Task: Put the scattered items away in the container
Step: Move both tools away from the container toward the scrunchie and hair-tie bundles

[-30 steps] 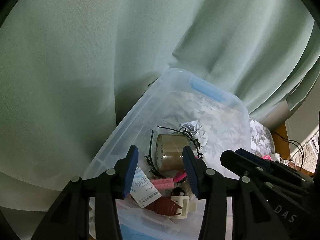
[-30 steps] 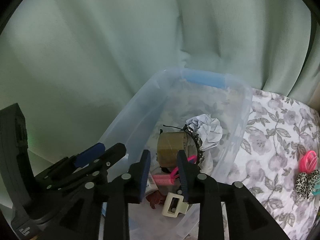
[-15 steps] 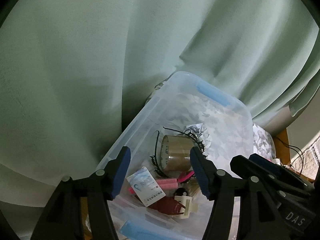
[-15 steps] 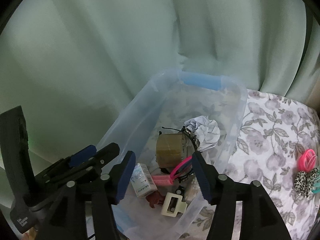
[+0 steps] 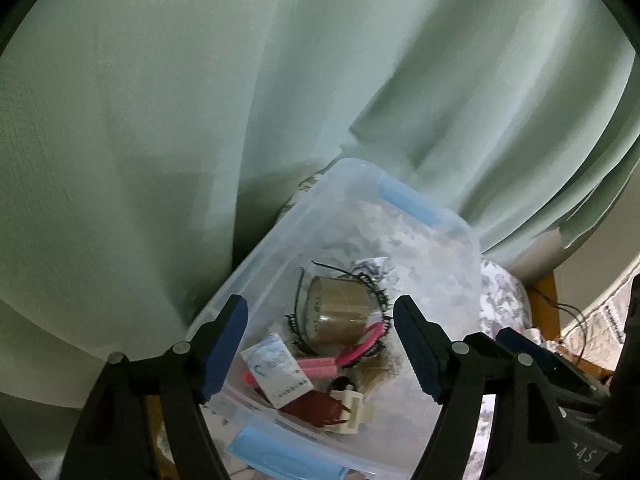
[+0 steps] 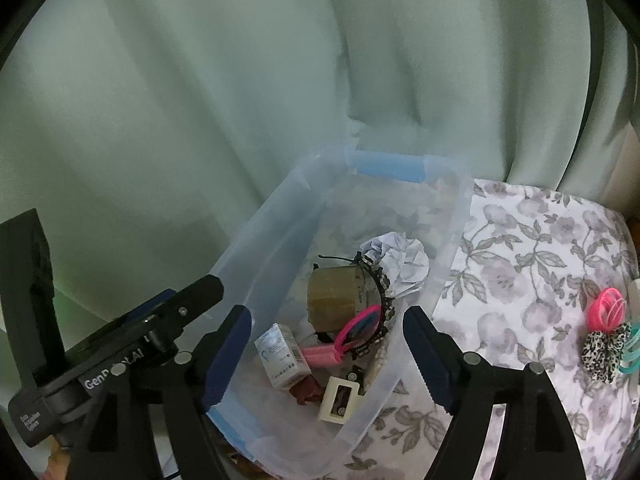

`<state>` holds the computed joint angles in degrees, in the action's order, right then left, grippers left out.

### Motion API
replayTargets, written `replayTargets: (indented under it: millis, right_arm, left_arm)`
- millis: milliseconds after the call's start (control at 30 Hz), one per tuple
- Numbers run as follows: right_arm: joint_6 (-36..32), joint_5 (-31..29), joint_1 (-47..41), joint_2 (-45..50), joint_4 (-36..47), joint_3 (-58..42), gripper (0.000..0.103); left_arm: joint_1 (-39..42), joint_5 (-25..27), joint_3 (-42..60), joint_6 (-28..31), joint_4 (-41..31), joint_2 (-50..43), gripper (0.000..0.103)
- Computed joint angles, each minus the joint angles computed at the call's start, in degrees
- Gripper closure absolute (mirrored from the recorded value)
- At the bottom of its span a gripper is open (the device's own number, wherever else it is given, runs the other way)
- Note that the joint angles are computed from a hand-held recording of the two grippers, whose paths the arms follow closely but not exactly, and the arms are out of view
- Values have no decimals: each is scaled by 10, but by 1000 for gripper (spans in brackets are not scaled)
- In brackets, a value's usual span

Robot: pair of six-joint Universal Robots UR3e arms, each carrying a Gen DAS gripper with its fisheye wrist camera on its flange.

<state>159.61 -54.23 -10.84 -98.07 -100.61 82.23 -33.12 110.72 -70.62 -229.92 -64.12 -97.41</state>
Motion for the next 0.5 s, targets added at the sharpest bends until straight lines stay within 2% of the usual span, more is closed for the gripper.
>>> replayTargets:
  millis: [33,100,167,367,500]
  right_arm:
    - [-4,7,-7,-7,2,5,18]
    - [-13,24,-27,-20,14,13,7]
    - [-19,44,-53,-37,24,29,5]
    - [-51,115,-150,-90,71,75,1]
    - [-103,167,-229,-135,110,113,0]
  left_arm:
    - [-1,-4,-1,-2,6,1,27]
    - [-5,-7,3,-8,12,-1,27]
    - [-17,6,28,-12,-1,-15,27]
    - [-61,57,136,-24,-63,-78,27]
    - [-86,82,205,-23,-89,-120,27]
